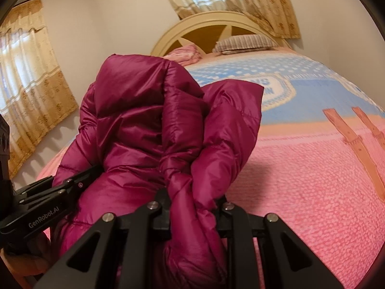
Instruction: Fold large clothes
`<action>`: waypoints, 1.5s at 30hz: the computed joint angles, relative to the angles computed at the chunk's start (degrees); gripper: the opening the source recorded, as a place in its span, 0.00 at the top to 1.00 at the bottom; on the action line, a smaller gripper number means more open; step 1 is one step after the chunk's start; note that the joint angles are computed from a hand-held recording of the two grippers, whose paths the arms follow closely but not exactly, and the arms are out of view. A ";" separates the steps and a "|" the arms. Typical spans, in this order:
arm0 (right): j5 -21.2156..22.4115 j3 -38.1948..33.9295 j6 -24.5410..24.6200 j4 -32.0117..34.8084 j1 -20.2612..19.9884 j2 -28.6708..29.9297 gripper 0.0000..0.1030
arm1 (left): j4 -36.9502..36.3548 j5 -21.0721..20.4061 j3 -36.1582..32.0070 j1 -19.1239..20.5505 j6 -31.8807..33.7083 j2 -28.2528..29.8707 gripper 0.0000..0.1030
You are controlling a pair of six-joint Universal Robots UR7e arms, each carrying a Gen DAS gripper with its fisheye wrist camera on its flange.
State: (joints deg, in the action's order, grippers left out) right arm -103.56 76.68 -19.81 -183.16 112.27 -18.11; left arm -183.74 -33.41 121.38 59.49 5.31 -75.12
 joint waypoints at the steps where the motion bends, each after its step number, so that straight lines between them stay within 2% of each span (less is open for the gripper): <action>1: 0.25 -0.32 -0.17 0.20 0.18 0.18 0.79 | -0.56 0.22 0.08 -0.05 0.02 0.03 0.69; 7: 1.85 -2.27 -2.13 2.08 0.77 1.04 0.79 | -5.11 0.77 -0.35 0.41 1.29 1.31 0.69; 19: 4.55 -7.90 -5.08 7.61 2.32 4.52 0.79 | -7.02 3.87 2.17 1.22 2.89 -4.63 0.69; 29: 6.38 -13.26 -7.12 13.44 3.39 8.44 0.79 | -5.72 6.05 4.46 3.24 0.31 -8.53 0.69; 45: 6.38 -19.71 -7.28 20.83 4.03 12.93 0.79 | -1.55 4.65 3.56 8.36 -1.67 -10.06 0.69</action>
State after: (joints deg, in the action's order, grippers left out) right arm -97.19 56.97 -27.09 -162.33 116.31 -5.18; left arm -185.29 -28.76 124.94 67.85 3.64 -85.18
